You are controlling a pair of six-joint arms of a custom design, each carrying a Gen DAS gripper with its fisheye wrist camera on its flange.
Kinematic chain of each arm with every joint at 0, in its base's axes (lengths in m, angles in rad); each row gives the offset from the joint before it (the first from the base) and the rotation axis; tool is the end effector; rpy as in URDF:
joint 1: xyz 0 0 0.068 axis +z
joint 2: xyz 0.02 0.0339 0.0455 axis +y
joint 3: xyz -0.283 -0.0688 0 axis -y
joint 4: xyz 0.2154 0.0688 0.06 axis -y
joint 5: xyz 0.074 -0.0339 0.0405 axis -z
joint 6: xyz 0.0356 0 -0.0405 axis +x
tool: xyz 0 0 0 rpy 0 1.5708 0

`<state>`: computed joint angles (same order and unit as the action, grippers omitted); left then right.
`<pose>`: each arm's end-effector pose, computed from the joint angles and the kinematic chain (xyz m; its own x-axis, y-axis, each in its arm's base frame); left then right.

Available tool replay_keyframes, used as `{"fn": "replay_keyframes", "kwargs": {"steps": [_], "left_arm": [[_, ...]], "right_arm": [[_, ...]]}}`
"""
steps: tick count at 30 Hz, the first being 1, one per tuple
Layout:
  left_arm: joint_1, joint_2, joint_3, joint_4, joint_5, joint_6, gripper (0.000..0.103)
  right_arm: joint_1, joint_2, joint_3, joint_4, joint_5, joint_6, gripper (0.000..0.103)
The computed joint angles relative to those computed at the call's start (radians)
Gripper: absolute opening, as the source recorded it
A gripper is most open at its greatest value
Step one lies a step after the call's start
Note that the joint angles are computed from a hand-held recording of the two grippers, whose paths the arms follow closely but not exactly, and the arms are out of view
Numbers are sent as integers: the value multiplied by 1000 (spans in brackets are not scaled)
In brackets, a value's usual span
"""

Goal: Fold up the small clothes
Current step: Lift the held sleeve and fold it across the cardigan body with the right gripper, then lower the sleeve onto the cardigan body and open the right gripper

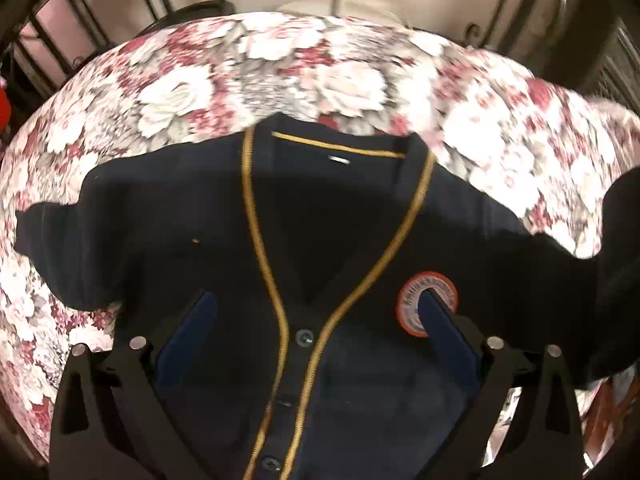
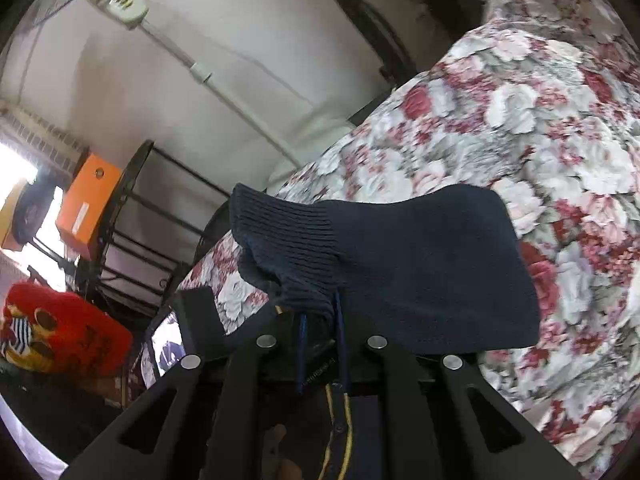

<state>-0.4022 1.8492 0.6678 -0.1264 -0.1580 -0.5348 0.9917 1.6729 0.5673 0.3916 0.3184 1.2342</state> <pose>0.2446 -0.0980 0.1037 -0.9423 -0.1461 -0.3011 -0.1527 0.9883 -0.0018 0.1629 0.2287 0.1588 -0.7464 0.4965 -0.4431 0.1185 0.7544 0.6456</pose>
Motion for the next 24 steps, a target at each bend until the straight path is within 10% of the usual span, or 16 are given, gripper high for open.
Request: {"fn": "replay_keyframes", "kwargs": {"steps": [24], "left_arm": [[463,84,-98,109,-1,184,99]], "right_arm": [[40,504,512,-81,-233,-186,16]]}}
